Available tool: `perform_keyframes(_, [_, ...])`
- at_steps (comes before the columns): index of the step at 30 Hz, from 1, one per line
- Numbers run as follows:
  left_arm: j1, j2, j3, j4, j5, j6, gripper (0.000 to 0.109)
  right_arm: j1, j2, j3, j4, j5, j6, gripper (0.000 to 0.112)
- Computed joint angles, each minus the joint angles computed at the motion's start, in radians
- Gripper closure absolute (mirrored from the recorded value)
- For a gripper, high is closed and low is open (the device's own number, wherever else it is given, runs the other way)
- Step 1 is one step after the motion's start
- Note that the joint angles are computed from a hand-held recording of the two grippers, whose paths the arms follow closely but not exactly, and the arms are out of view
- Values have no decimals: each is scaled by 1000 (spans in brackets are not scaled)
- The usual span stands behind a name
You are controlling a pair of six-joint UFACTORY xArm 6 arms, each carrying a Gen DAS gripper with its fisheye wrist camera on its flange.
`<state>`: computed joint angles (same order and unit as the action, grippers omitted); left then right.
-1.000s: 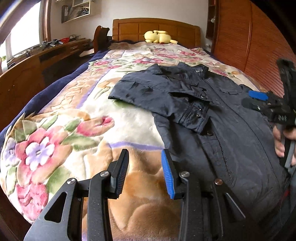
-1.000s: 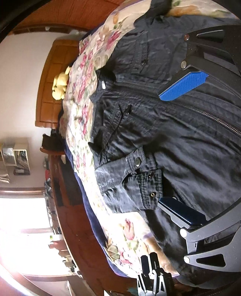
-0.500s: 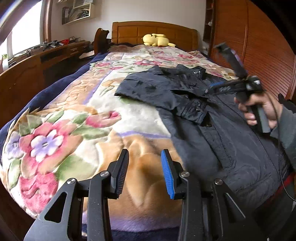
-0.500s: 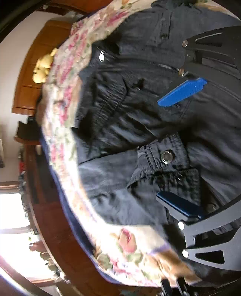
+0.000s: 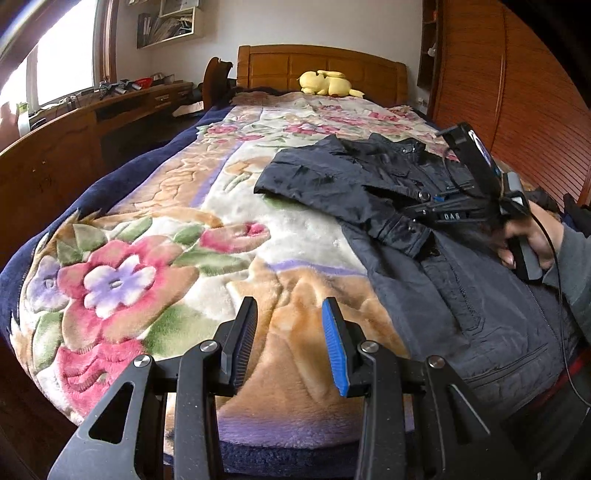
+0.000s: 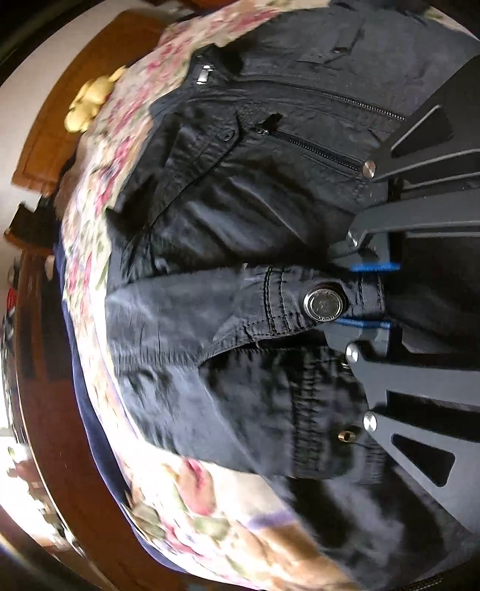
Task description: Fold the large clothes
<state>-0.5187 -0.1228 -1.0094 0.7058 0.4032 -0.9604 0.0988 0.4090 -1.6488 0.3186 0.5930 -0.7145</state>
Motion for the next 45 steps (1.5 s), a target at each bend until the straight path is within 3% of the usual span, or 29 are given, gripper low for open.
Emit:
perform_keyframes(4, [-9, 3, -13, 7, 4, -3, 71, -12, -81, 93, 99, -55, -91, 104])
perform_keyframes(12, [-31, 47, -79, 9, -17, -4, 71, -75, -287, 286, 373, -139, -337, 105])
perform_keyframes(20, [-72, 141, -209, 10, -46, 27, 71, -193, -491, 482, 518, -130, -454, 106])
perform_keyframes(29, [-118, 224, -307, -54, -35, 103, 71, -319, -638, 670, 433, -155, -398, 106])
perform_keyframes(36, [-150, 264, -370, -81, -4, 147, 71, -329, -674, 708, 353, -143, -301, 106])
perform_keyframes(43, [-169, 286, -407, -90, 15, 165, 71, -364, -648, 694, 230, -228, -183, 106])
perform_keyframes(45, [-174, 289, -414, -88, 17, 162, 71, -378, -648, 681, 274, -203, -177, 106])
